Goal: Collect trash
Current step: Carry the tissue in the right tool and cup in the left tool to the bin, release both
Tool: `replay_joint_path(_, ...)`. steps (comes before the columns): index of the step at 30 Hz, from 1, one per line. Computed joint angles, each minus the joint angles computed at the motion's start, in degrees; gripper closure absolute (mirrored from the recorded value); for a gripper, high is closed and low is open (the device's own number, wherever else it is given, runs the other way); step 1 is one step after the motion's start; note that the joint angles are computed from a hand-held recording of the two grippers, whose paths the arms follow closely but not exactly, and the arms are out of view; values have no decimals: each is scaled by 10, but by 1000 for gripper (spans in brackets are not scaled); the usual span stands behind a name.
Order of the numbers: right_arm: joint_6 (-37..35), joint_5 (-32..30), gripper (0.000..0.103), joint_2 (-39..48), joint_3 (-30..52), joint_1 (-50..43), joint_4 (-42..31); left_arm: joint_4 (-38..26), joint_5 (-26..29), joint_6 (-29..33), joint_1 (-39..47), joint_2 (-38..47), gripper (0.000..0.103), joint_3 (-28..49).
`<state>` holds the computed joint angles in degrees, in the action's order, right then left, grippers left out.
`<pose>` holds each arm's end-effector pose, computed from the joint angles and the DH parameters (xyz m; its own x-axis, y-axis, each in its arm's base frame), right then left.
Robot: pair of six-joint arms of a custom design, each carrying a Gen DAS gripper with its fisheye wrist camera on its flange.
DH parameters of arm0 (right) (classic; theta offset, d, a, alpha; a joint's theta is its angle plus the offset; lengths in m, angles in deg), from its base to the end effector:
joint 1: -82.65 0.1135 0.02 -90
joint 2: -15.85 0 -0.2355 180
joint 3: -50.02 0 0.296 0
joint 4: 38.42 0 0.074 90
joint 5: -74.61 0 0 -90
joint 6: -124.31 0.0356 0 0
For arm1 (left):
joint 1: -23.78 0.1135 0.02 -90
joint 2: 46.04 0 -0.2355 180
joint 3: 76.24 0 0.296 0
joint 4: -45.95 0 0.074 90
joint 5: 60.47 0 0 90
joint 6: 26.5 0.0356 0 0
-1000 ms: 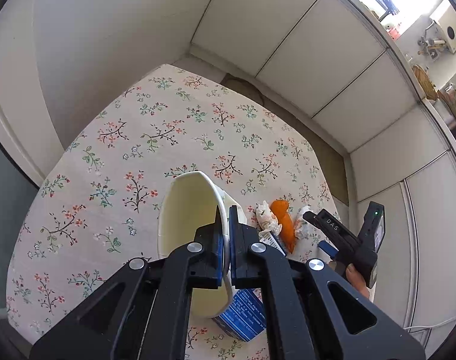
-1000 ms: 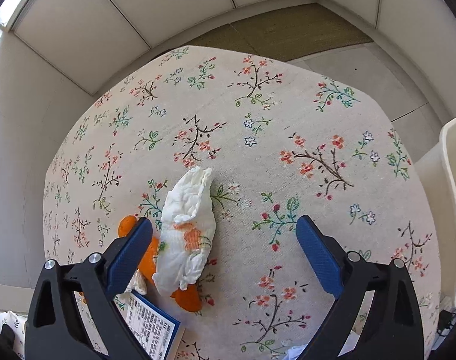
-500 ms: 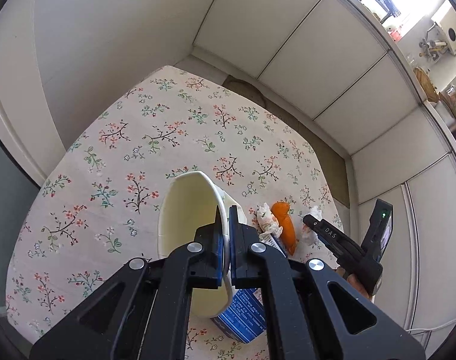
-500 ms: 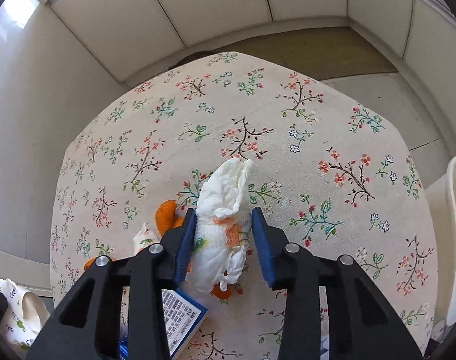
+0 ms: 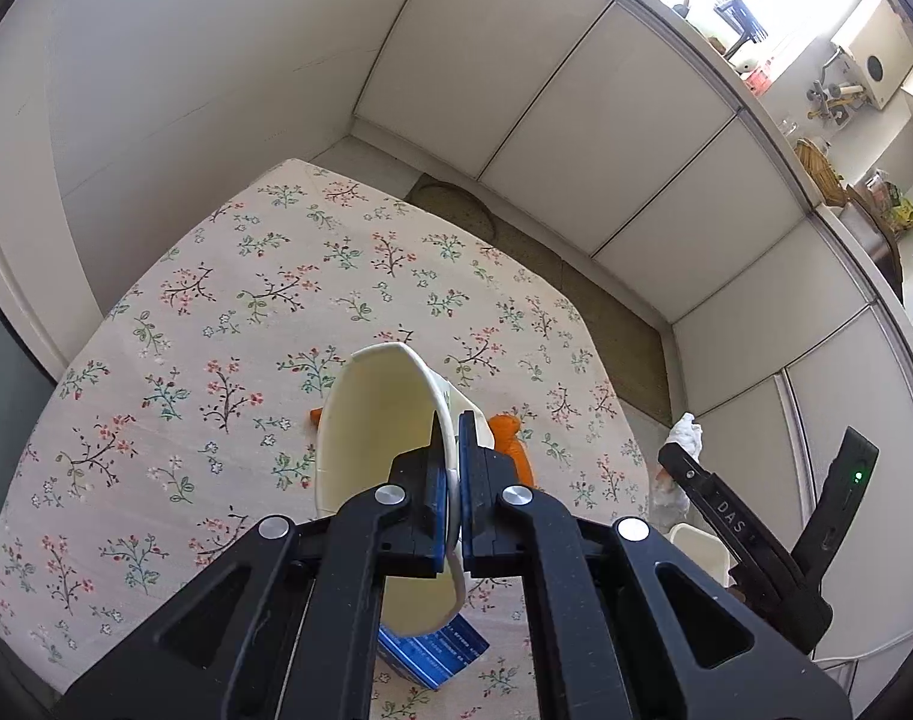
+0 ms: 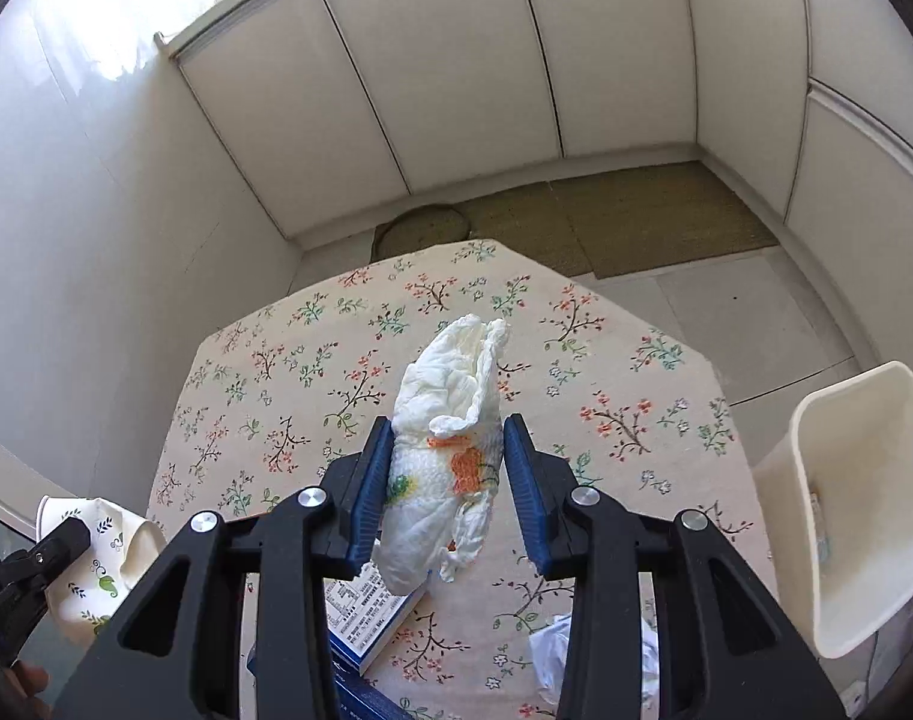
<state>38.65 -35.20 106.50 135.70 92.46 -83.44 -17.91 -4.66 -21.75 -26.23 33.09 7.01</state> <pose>0.3790 0.0778 0.2410 -0.7809 -0.0628 -0.6214 -0.3168 0.8973 0.3075 0.2229 -0.2346 0.2767 -0.4962 -0.6912 -0.5254 -0.5158 0.7215 -0.4620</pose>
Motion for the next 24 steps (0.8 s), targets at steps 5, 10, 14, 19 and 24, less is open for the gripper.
replay_joint_path(5, -30, -17, 65, -72, -32, -55, 1, 17, -25, 14, -23, 32, 100, 40)
replay_joint_path(10, -49, -37, 65, -139, -65, -114, 16, 26, -48, 32, -49, 74, 100, 92)
replay_joint_path(14, -68, -45, 65, -172, -82, -163, 24, 43, -50, 51, -63, 116, 100, 135)
replay_joint_path(19, -102, -52, 65, -176, -86, -232, 31, 57, -45, 66, -74, 176, 100, 194)
replay_joint_path(24, -136, -45, 65, -143, -76, -293, 47, 64, -29, 93, -80, 253, 100, 273)
